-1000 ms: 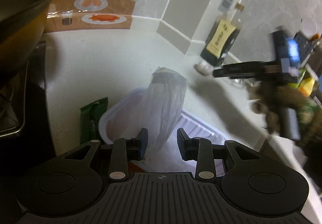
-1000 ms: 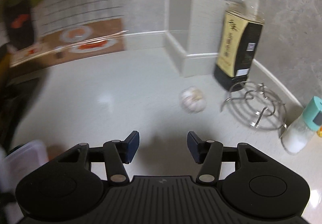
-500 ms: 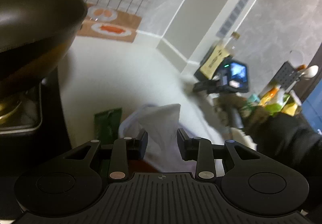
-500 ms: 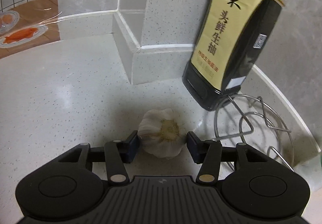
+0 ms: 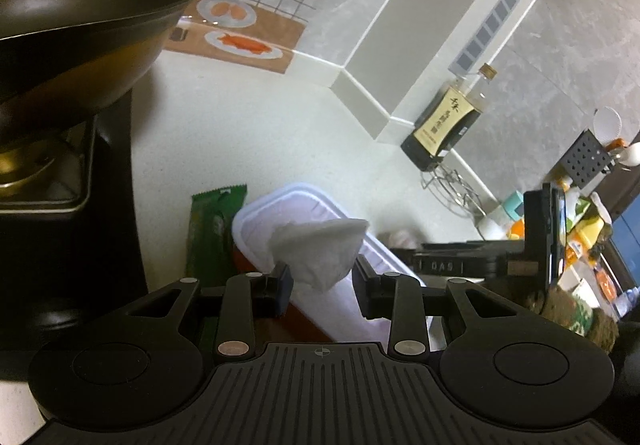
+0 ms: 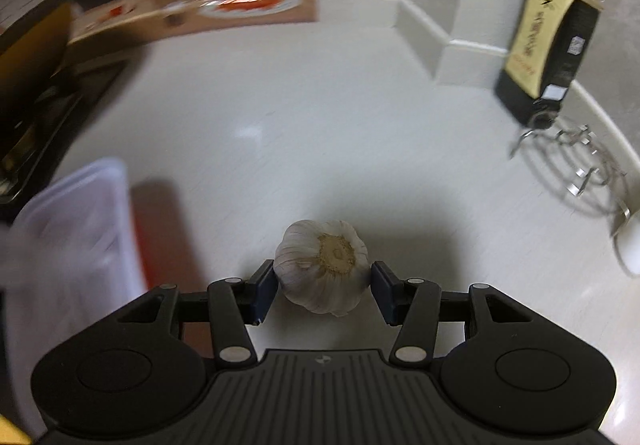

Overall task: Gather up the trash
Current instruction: 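Grasp the clear plastic bag in the tray with the right tool and lift it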

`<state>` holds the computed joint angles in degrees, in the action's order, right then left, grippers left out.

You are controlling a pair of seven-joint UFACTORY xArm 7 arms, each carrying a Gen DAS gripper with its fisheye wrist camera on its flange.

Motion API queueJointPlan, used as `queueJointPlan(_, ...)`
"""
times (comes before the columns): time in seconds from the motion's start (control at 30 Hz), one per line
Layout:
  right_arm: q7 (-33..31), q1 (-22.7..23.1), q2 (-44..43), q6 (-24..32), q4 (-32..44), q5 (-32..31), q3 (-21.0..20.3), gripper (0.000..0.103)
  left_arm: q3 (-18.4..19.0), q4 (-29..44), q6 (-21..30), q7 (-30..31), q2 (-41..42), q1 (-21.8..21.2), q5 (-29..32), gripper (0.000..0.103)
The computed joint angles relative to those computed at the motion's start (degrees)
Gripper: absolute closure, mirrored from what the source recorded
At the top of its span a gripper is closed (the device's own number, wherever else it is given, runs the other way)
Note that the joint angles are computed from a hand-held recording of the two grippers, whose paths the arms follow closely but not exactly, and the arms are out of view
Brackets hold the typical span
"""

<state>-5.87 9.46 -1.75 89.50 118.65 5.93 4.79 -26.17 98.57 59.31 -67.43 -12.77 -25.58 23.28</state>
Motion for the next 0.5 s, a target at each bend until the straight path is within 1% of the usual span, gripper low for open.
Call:
queueJointPlan(0.07, 0.69, 0.19, -0.60, 0.15, -0.39, -0.49, 0.22, 0.052, -0.79, 0.28, 0.86, -1.03, -0.29, 0.07, 1.00, 0.067)
queueJointPlan(0.1, 1.25, 0.25, -0.59, 0.33, 0.12, -1.01, 0.31, 0.050, -1.10, 0.24, 1.17, -1.48, -0.63, 0.11, 1.51, 0.067)
queueJointPlan(0.2, 1.22, 0.74, -1.48, -0.64, 1.89, -1.94, 0.75, 0.040, -2.18, -0.13, 2.03, -3.44, -1.85, 0.81, 3.07, 0.067)
queueJointPlan(0.3, 0.24, 1.66, -1.67, -1.74, 5.38, -3.09, 1.55, 0.031, -3.23, -0.24, 3.46, -5.51, -2.77, 1.92, 4.01, 0.067)
queueJointPlan(0.33, -0.02, 2.06, -1.63, -1.84, 7.04, -2.44, 1.78, 0.024, -3.65, -0.20, 4.19, -6.24, -2.97, 2.35, 4.31, 0.067)
queueJointPlan(0.4, -0.84, 2.55, -1.60, -1.76, 9.73, 0.81, 1.65, 0.016, -4.27, -0.14, 5.62, -7.59, -3.47, 3.17, 4.69, 0.067)
queueJointPlan(0.43, -1.10, 2.80, -2.04, -1.64, 10.25, 2.91, 1.58, 0.015, -4.51, -0.13, 6.25, -8.20, -3.72, 3.57, 4.81, 0.067)
queueJointPlan(0.5, -0.55, 3.60, -0.11, 2.02, 14.67, 7.01, 1.78, 0.015, -4.81, -0.36, 7.16, -9.21, -4.36, 4.32, 4.87, 0.067)
